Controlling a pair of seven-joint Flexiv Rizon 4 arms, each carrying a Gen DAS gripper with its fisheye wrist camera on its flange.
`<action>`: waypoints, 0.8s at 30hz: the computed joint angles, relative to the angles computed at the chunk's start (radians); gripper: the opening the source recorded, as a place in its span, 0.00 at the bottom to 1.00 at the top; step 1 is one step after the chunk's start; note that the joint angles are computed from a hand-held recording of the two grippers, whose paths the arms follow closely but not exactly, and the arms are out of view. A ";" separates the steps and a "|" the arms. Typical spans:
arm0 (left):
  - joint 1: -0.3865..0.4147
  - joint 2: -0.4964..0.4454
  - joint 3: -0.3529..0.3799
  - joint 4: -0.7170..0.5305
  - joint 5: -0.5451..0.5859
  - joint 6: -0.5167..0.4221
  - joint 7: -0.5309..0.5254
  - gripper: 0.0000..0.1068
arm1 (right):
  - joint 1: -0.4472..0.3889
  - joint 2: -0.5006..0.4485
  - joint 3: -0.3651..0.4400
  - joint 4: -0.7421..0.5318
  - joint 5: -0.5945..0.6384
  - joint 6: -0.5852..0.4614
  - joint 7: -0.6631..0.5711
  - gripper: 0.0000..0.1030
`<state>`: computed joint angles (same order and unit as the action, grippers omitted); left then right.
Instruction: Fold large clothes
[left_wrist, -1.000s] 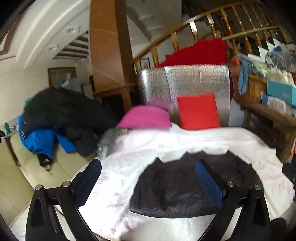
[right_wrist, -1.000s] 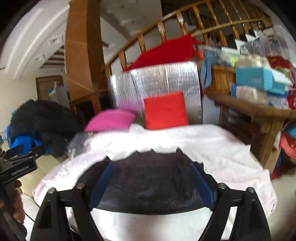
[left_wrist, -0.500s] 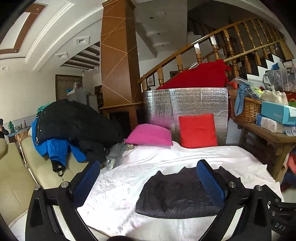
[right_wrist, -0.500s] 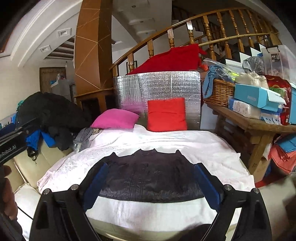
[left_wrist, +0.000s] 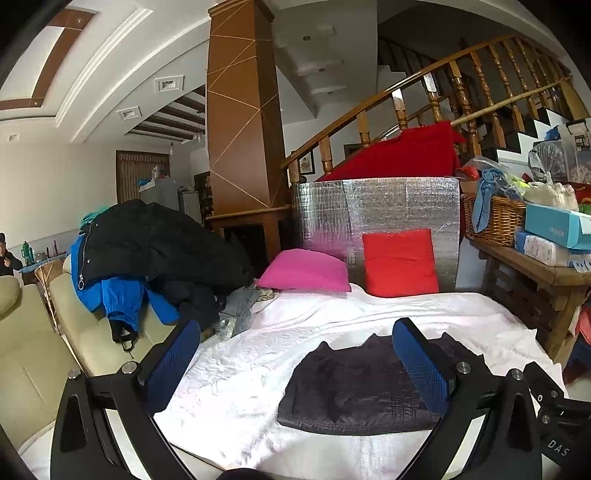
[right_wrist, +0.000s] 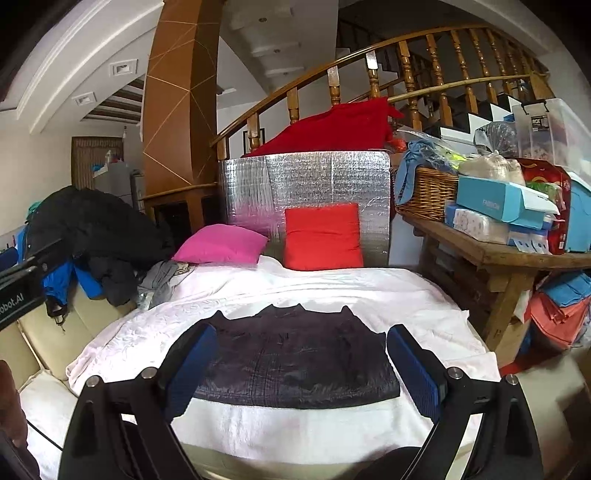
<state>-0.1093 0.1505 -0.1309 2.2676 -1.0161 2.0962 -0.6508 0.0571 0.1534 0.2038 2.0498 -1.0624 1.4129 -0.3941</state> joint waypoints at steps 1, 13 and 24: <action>0.001 -0.001 -0.002 -0.001 -0.005 -0.001 0.006 0.96 | 0.000 0.001 0.002 0.001 0.000 -0.003 0.004 0.93; -0.016 -0.001 0.011 0.002 -0.016 0.007 0.014 0.96 | 0.021 -0.008 -0.001 0.000 0.084 -0.007 -0.082 0.93; -0.004 0.006 0.004 0.008 -0.015 0.002 0.010 0.96 | 0.015 -0.007 0.001 -0.001 0.075 0.001 -0.064 0.93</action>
